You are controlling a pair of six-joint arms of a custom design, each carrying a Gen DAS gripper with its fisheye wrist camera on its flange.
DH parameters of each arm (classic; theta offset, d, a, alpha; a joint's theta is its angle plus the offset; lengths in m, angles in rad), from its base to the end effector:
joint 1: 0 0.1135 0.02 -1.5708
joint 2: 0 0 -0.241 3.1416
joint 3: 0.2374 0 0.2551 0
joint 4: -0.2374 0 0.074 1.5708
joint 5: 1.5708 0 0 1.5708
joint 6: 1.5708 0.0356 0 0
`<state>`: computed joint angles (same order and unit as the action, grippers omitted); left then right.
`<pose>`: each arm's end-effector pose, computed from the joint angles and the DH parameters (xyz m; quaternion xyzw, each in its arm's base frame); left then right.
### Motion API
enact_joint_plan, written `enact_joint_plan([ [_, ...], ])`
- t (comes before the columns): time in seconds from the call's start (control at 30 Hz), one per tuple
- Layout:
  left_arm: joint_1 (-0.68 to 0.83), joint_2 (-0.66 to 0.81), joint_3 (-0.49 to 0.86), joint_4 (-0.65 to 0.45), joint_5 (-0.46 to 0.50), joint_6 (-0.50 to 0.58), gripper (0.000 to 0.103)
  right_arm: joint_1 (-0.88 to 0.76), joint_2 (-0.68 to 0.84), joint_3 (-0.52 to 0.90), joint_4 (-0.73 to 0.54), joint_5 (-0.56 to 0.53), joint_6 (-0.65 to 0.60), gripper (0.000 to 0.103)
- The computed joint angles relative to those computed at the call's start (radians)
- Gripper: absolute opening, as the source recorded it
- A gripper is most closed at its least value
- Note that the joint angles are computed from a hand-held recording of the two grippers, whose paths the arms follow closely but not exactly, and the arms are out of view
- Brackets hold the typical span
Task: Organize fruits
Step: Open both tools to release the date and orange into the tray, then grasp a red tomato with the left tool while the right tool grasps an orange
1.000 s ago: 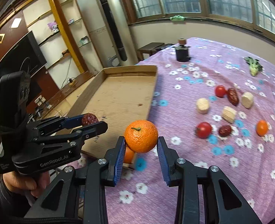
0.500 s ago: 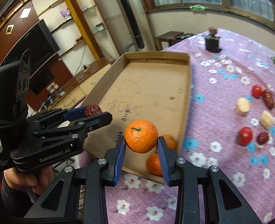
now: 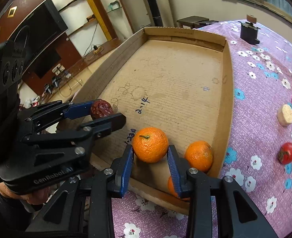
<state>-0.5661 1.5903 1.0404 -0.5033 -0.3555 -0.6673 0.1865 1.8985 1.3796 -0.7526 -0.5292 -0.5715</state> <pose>0.2772 -0.1615 0.1827 -0.0933 0.9480 -0.0062 0.3043 0.3637 0.0869 0.1707 -0.3893 0.8723 0.2263 0.1907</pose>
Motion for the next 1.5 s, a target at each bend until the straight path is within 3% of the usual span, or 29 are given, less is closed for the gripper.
enact_joint_plan([
  [0.17,-0.010,0.015,0.022,-0.035,-0.017,-0.011,0.043,0.011,-0.039,-0.042,0.027,0.034,-0.022,0.038],
  [0.2,-0.011,0.014,0.022,-0.038,-0.018,-0.013,0.047,0.012,-0.052,-0.054,0.033,0.036,-0.018,0.039],
  [0.23,-0.012,0.011,0.022,-0.041,-0.022,-0.016,0.057,0.006,-0.061,-0.061,0.035,0.033,-0.021,0.040],
  [0.3,-0.017,0.003,0.020,-0.046,-0.036,-0.027,0.063,-0.008,-0.072,-0.066,0.026,0.019,-0.031,0.041],
  [0.77,-0.062,0.007,0.086,-0.091,-0.079,-0.044,0.063,-0.193,-0.192,-0.110,-0.008,-0.097,-0.057,0.045],
  [1.5,-0.198,0.200,0.349,-0.138,-0.068,-0.023,0.063,-0.500,-0.105,-0.009,-0.084,-0.153,-0.097,0.045],
])
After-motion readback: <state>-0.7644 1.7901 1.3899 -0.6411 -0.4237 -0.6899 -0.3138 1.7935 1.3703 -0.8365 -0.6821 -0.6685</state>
